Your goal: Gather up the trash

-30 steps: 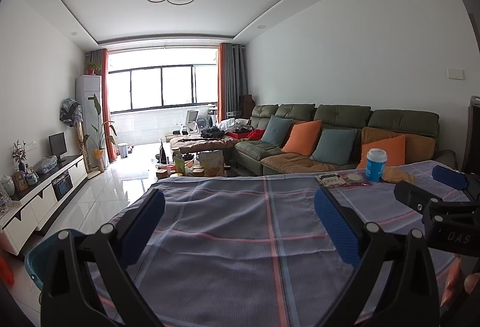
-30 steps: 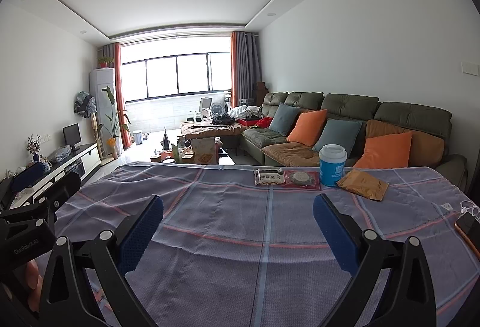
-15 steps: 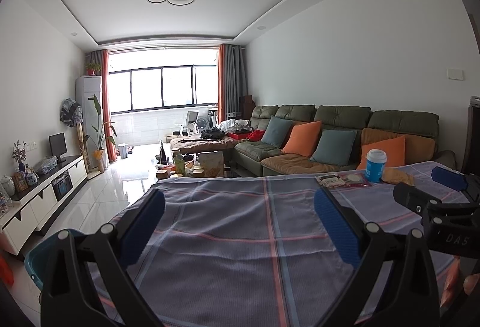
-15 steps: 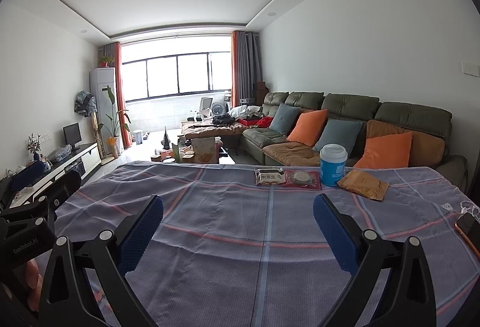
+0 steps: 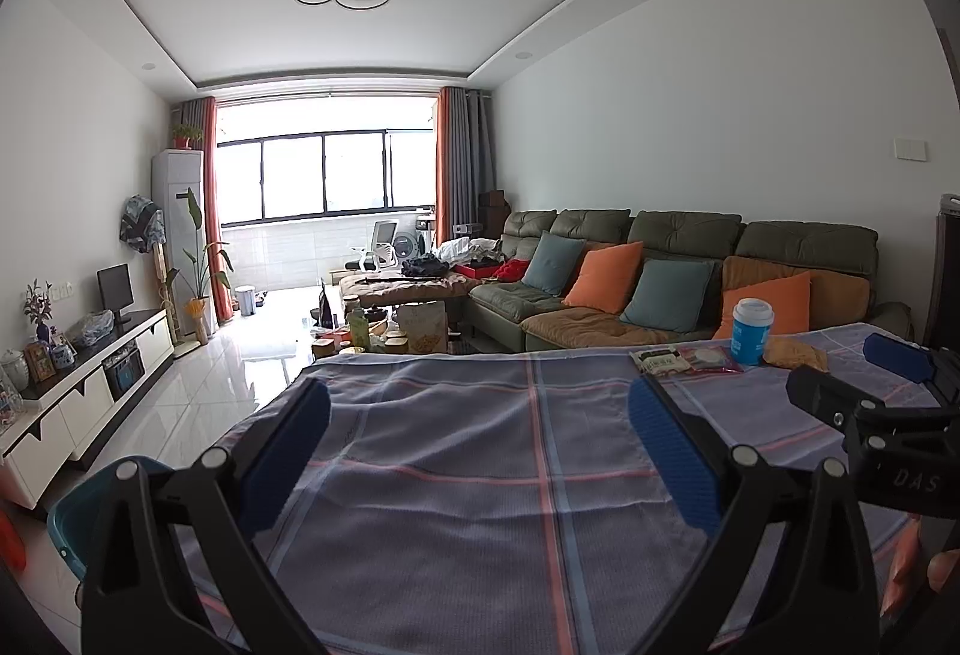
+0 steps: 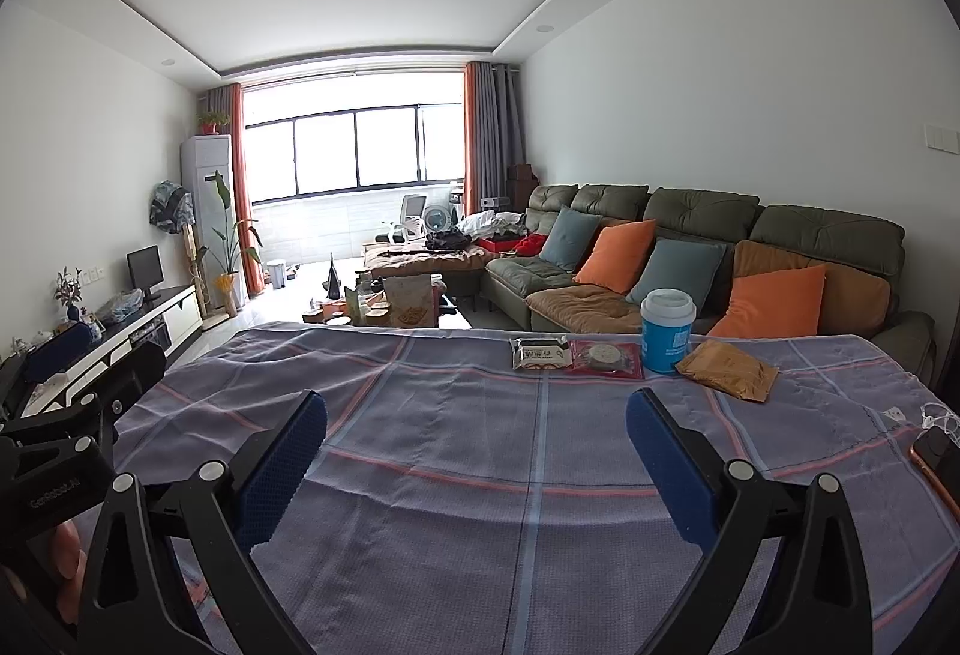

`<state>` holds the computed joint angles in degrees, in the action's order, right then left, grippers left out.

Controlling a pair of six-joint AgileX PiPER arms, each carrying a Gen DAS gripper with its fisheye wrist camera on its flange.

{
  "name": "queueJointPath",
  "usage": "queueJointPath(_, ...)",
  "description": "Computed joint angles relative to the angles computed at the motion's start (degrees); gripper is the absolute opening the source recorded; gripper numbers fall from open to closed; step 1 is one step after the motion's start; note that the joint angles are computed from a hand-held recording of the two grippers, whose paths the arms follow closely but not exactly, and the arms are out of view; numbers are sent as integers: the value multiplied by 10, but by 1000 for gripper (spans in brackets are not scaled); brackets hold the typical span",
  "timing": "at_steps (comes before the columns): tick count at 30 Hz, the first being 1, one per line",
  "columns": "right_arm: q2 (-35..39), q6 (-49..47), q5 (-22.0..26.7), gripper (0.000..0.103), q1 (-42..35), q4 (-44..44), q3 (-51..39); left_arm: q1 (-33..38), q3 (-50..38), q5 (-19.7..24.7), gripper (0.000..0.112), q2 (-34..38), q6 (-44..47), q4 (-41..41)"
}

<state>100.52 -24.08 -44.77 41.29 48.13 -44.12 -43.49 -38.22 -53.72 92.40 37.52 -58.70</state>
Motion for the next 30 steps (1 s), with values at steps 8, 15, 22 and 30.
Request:
queueJointPath(8, 1, 0, 1, 99, 0, 0, -1, 0, -2, 0, 100, 2, -1, -1)
queueJointPath(15, 1, -2, 0, 99, 1, 1, -1, 0, -4, 1, 100, 7, -5, 1)
queueJointPath(22, 1, -1, -2, 99, 1, 1, 0, 1, -7, 6, 100, 10, -6, 3)
queueJointPath(30, 3, -1, 1, 99, 1, 1, -2, 3, -11, 9, 100, 15, -8, 4)
